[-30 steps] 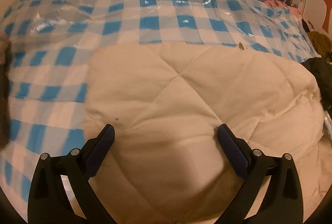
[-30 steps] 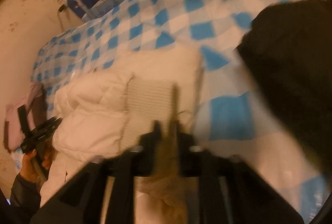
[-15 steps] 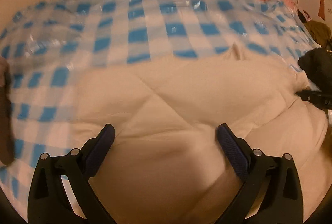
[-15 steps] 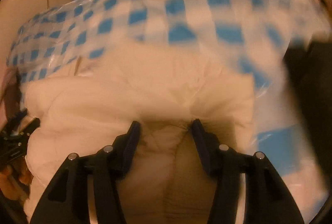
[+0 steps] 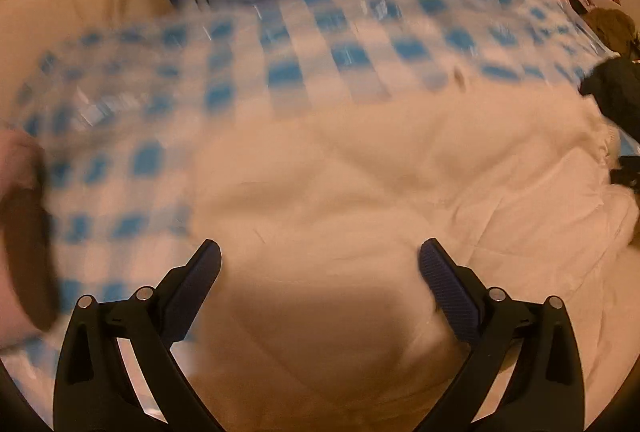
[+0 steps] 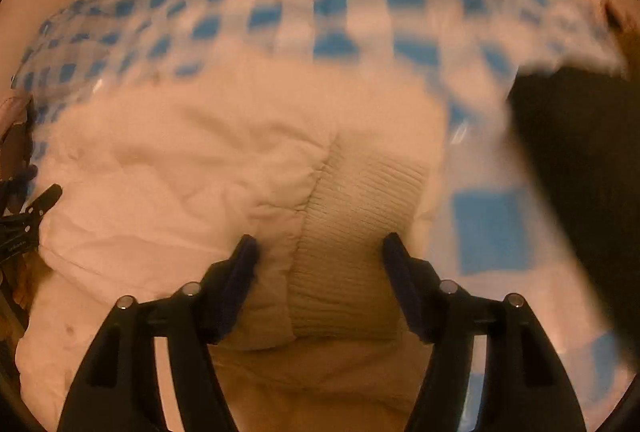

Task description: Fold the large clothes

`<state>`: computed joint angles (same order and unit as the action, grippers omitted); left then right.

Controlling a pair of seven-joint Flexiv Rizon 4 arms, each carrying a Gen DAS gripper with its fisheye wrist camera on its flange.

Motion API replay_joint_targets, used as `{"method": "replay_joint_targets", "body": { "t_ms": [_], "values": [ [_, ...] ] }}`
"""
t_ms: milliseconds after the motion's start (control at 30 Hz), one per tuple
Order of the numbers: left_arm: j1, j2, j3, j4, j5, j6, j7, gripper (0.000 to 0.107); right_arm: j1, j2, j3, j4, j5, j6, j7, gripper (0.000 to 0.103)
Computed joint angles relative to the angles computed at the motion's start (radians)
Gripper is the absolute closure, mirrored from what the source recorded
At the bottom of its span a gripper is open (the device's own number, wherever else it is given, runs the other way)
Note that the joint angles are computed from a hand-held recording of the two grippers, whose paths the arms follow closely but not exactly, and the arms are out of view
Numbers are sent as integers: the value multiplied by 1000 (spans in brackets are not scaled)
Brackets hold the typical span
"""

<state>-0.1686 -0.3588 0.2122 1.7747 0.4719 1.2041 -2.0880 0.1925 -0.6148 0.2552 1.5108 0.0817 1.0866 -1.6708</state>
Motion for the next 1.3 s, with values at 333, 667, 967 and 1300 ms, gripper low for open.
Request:
{"method": "replay_joint_targets", "body": {
  "t_ms": [333,667,967,1300],
  "values": [
    [-171,94,103,-52,409,-115,-277,11,-58,88,127,23,119,139,-119,31],
    [0,95,-3,21,340,-101,-292,11,251,-65,-44,-52,-140,17,-15,23],
    [-11,160,-33,36,488,-29,-432,11,174,11,50,-16,-79,151,-55,23],
    [-2,44,-122,-67,353,24,-193,11,166,-120,-86,-112,-211,45,164,22]
  ]
}}
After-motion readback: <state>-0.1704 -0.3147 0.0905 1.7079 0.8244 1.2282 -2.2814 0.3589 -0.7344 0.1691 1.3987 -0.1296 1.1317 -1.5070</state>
